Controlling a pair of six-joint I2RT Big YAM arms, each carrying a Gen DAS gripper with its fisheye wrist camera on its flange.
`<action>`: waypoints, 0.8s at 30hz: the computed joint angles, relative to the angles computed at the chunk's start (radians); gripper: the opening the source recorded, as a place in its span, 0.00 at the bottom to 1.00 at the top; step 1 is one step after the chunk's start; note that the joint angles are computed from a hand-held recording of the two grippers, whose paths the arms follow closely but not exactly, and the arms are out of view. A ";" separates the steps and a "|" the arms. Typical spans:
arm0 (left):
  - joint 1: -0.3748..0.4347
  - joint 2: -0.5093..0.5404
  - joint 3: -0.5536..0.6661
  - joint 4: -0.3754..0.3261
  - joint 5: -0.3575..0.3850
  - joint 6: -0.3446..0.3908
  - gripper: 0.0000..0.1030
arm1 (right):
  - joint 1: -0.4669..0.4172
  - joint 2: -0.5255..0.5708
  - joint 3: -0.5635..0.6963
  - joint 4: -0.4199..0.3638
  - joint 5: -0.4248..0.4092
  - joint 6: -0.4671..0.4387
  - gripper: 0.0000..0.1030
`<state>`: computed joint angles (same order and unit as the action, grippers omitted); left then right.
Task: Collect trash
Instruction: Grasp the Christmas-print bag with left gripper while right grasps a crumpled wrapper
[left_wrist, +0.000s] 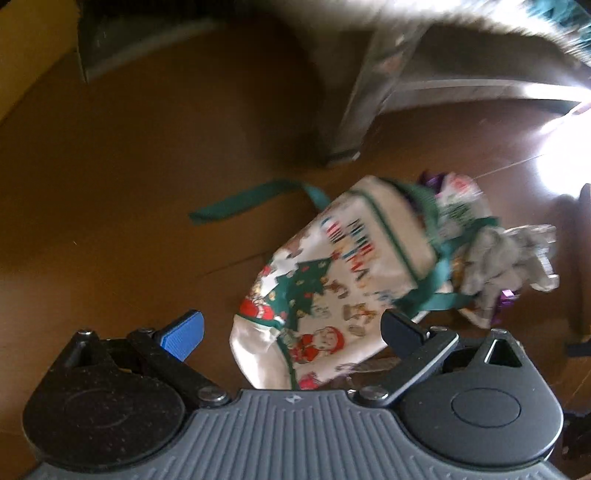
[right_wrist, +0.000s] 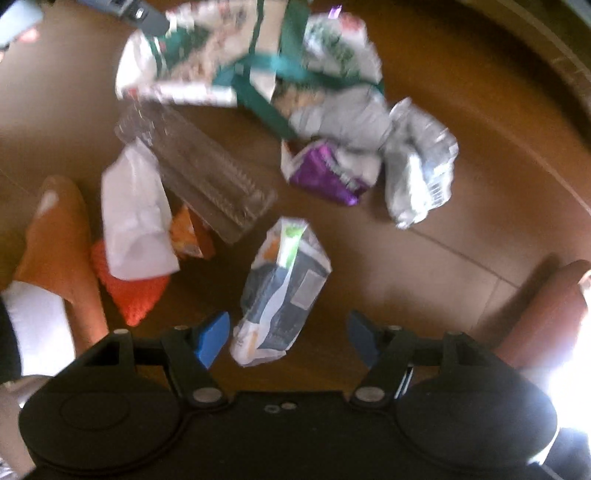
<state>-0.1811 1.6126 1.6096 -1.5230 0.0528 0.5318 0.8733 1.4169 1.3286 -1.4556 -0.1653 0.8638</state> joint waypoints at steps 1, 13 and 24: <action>0.002 0.012 -0.013 0.014 -0.005 0.002 0.99 | 0.001 0.006 -0.012 0.016 -0.013 -0.006 0.67; 0.032 0.135 -0.029 0.022 -0.017 -0.065 0.98 | 0.002 0.067 -0.100 0.149 -0.090 -0.015 0.67; 0.038 0.061 -0.078 0.081 -0.050 -0.153 0.28 | -0.005 0.097 -0.098 0.126 -0.084 0.000 0.28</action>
<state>-0.1436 1.6740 1.5317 -1.4416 0.0023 0.3789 0.8680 1.5140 1.2306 -1.3291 -0.2489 0.8641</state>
